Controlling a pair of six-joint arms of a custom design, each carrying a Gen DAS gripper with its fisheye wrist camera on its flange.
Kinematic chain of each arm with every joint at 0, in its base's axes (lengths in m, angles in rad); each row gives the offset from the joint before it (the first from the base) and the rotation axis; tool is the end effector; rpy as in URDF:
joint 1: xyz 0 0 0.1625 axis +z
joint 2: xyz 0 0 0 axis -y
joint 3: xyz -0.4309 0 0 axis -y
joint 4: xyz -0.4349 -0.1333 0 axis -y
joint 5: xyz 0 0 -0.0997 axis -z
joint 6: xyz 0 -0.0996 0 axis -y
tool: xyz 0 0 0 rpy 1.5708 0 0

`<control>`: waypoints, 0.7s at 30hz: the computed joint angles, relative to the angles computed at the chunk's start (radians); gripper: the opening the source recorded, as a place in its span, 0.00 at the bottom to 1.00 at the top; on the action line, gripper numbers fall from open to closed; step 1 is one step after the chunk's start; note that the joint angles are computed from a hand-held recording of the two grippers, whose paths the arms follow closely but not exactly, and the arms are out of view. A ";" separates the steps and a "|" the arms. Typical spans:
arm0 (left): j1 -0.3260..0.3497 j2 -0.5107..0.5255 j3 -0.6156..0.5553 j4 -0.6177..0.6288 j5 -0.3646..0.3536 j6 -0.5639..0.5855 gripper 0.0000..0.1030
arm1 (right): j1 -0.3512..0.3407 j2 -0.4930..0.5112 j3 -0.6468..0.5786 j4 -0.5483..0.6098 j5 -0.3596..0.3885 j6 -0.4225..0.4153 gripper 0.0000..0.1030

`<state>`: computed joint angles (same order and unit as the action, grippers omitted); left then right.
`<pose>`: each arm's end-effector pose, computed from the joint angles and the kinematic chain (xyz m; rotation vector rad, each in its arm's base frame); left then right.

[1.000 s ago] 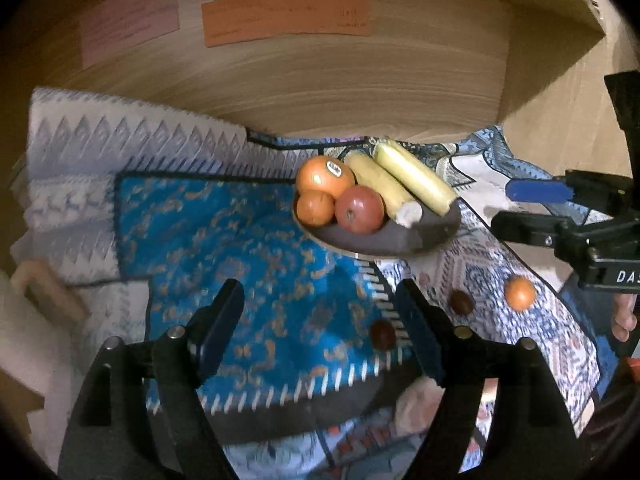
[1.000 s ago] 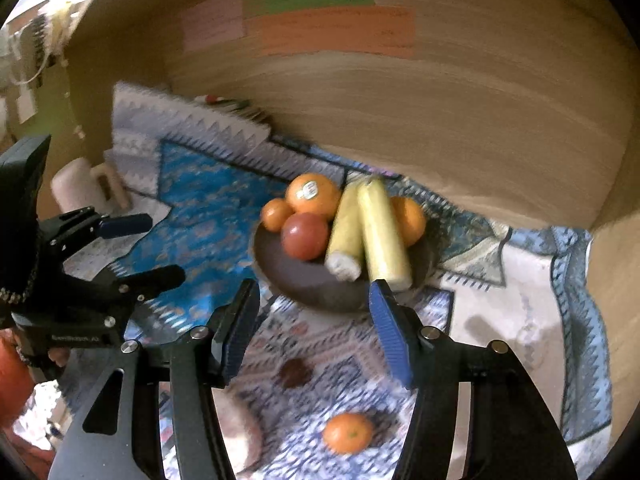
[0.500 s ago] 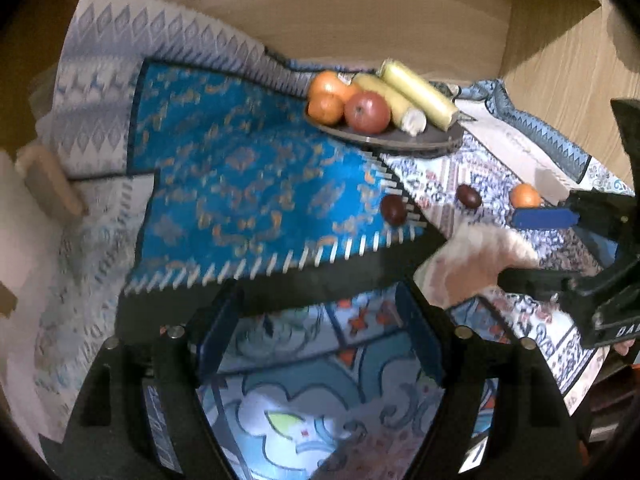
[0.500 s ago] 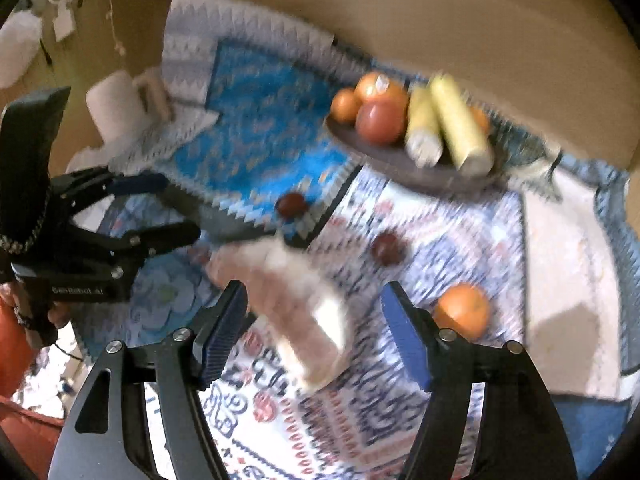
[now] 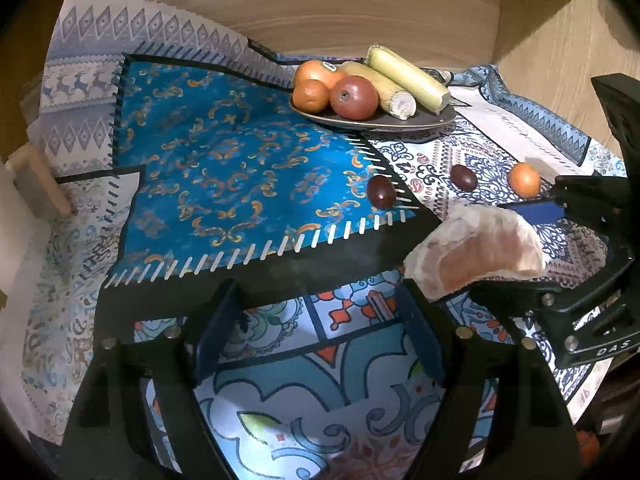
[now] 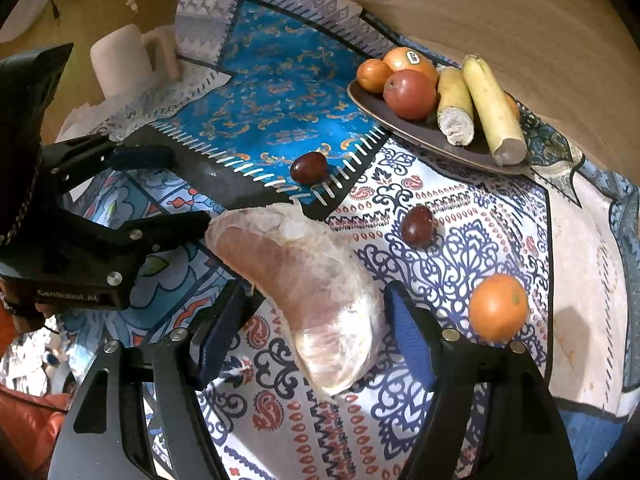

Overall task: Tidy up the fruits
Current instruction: 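Grasp the wrapped pomelo segment on the cloth with the right tool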

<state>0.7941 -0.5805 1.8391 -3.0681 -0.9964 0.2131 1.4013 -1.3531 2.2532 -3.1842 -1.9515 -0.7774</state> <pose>-0.2943 -0.5668 -0.0727 1.1575 2.3392 -0.5147 0.0107 -0.5084 0.2378 0.5598 -2.3664 0.5912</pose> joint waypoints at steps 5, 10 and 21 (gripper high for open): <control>0.002 -0.002 -0.001 0.002 -0.004 -0.007 0.76 | -0.002 0.008 0.008 -0.037 0.009 -0.018 0.56; 0.002 -0.015 0.007 0.007 -0.005 -0.028 0.76 | -0.007 -0.008 0.014 -0.029 0.022 0.000 0.43; -0.002 -0.028 0.018 0.005 0.017 -0.046 0.76 | -0.016 -0.048 0.077 -0.124 0.025 0.022 0.39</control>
<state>0.7923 -0.6090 1.8571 -3.0636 -0.9792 0.1674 1.3858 -1.4010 2.3302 -3.3084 -1.9265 -0.7553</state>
